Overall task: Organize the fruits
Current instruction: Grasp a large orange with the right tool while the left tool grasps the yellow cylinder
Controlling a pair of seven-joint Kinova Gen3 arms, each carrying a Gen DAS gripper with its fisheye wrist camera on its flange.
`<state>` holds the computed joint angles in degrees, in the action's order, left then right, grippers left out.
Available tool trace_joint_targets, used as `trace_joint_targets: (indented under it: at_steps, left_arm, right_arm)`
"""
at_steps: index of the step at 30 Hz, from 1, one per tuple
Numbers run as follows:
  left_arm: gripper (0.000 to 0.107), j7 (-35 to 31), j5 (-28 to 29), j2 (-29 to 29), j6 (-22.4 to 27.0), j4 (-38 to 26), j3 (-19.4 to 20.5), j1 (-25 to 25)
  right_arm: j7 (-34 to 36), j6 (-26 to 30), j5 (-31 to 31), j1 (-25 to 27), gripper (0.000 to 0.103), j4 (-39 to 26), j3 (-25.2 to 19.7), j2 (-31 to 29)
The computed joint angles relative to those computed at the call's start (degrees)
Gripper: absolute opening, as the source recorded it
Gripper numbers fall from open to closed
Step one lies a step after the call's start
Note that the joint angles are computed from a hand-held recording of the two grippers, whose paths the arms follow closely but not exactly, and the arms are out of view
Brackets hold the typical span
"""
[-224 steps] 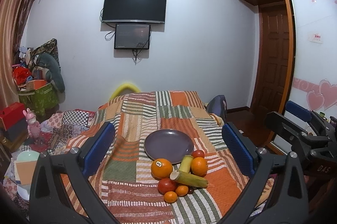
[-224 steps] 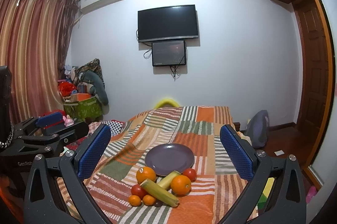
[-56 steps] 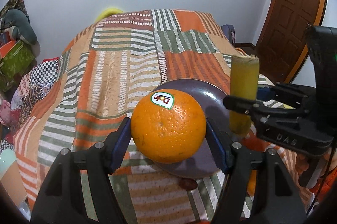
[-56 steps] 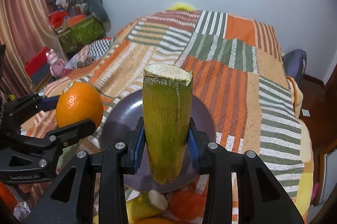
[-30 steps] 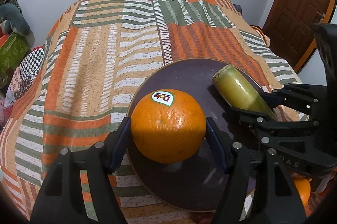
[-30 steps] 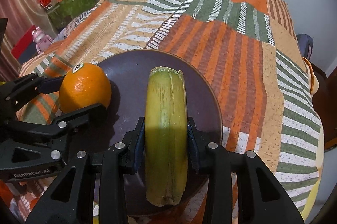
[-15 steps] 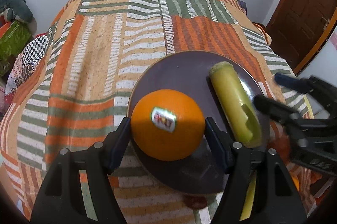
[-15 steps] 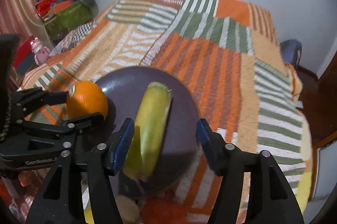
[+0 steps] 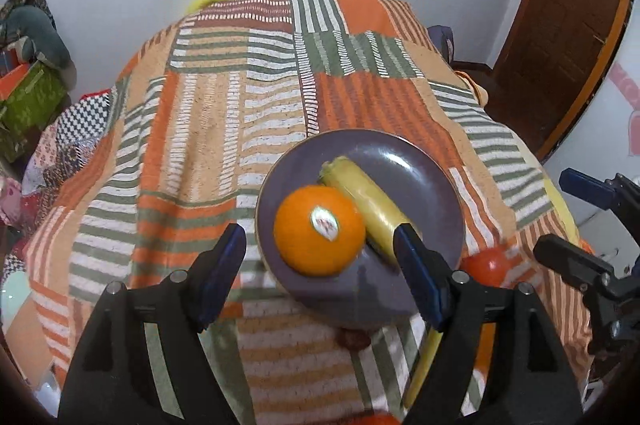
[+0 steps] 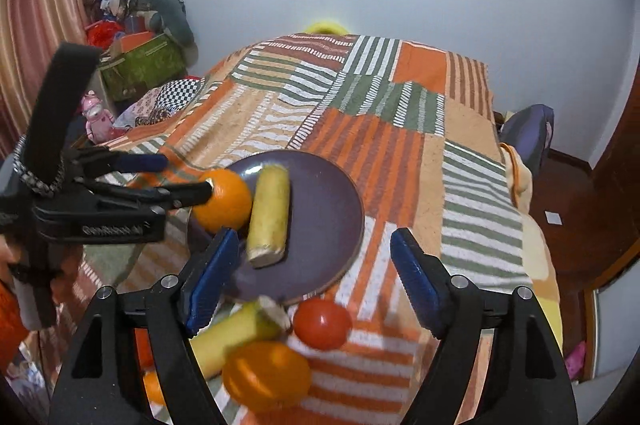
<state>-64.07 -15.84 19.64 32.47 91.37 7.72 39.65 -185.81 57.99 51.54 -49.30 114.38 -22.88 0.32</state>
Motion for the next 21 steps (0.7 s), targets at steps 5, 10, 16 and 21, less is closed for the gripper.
trace_joint_targets:
  at_steps: [5, 10, 16, 21]
  left_arm:
    - [0.076, 1.28, -2.74, -3.62, -0.91, 5.04, 0.17, 1.96]
    - [0.076, 4.03, -5.23, -5.97, -1.86, 9.51, 1.20, 3.81]
    - [0.072, 5.43, -6.26, -6.97, -3.36, 12.82, 3.05, 4.14]
    - [0.057, -1.20, 0.24, -6.38, -3.78, 13.60, 6.16, 0.70]
  right_arm:
    - [-3.82, 1.40, -0.94, -1.82, 0.076, 1.90, -1.97, -1.01]
    - [-7.64, 1.50, -2.03, -3.98, 0.076, 3.71, -3.57, -0.11]
    - [-10.32, -2.27, -2.90, -6.21, 0.076, 5.68, -2.59, 2.18]
    - [-11.06, -6.86, -2.96, -5.90, 0.076, 7.50, -0.34, 3.39]
